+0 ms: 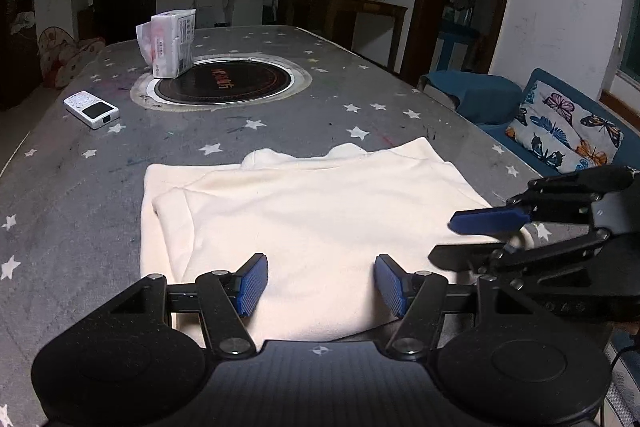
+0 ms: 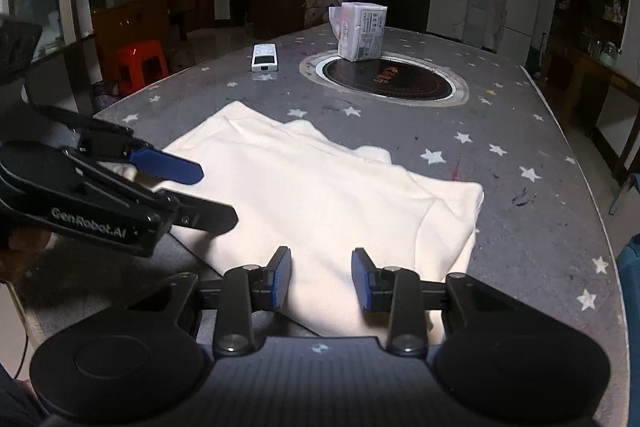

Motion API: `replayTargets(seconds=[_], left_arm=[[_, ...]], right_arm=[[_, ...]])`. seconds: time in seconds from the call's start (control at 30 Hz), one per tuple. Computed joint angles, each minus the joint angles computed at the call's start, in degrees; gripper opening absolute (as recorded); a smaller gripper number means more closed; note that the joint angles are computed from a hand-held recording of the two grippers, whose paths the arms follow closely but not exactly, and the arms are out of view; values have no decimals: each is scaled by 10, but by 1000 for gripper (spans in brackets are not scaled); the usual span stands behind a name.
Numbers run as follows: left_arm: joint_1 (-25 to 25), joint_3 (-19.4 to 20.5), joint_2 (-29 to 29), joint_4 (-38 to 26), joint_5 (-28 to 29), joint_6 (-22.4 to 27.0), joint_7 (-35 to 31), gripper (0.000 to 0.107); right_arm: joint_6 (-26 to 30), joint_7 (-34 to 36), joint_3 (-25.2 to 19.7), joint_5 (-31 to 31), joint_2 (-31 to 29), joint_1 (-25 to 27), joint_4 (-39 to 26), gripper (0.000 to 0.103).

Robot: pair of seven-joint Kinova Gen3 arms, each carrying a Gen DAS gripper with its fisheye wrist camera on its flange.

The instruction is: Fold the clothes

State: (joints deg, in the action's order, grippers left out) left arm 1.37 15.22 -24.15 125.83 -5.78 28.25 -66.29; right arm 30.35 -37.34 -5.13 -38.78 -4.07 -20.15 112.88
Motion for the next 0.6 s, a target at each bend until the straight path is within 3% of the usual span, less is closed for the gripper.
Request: replayTargets(seconds=[0.1,0.17,0.33,0.43,0.6], left_arm=[[-3,0,-1,-10,3,13,7,67],[-16,11,-2,-14,-3,22,22,76],[-27,22,-1,-21,-19,45,47,79],[-33,28,-8,-25,-29,57,61,88],[-54,51,-16,-27,-55,73,92,95]], right_arm=[[6,15,6,-17,-4,0,-4,33],[8,11,4,-12,0,0,-5,33],[1,-1,-3,-5,2,1,0,34],[-4,5,3,-19,-7,0,3,39],[12,-43,1,19,6,5,-11,39]])
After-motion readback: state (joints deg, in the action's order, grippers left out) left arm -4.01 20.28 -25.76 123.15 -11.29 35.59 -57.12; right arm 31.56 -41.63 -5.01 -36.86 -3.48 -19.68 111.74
